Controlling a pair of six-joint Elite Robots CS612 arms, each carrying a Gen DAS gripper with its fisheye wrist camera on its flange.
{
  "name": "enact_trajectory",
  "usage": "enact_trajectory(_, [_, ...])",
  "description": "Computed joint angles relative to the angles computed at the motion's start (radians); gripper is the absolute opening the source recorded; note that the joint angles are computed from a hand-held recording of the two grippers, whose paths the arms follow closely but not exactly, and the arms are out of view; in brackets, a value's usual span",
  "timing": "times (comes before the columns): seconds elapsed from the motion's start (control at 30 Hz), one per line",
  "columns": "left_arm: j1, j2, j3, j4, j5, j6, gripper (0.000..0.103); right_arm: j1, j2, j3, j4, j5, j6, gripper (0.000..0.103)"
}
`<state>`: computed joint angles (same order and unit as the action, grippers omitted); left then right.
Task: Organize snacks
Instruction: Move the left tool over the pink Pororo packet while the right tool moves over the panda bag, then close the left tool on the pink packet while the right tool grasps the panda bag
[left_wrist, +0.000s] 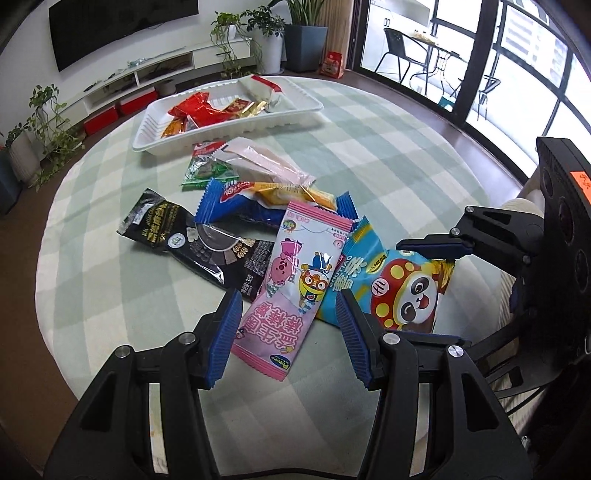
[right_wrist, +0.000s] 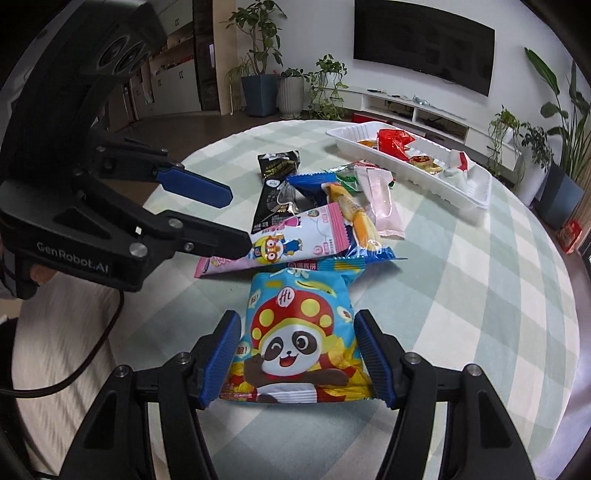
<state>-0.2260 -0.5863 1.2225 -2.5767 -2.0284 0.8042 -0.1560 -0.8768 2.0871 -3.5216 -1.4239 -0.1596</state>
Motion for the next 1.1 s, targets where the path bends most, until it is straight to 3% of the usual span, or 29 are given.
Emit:
enact_trajectory(0.27, [-0.015, 0.021, -0.017, 0.003, 0.039, 0.009, 0.051, 0.012, 0.012, -0.007, -0.01, -0.041, -0.025, 0.067])
enact_trajectory(0.67, [-0.009, 0.057, -0.086, 0.094, -0.015, -0.051, 0.05, 0.001, 0.007, 0.005, -0.028, -0.036, -0.014, 0.055])
enact_trajectory(0.83, [-0.007, 0.057, -0.089, 0.118, -0.032, -0.037, 0.036, -0.007, 0.005, 0.012, -0.036, -0.028, 0.0, 0.053])
enact_trajectory(1.1, [-0.002, 0.056, -0.094, 0.138, -0.055, -0.062, 0.029, -0.02, 0.0, 0.026, -0.054, -0.006, 0.034, 0.046])
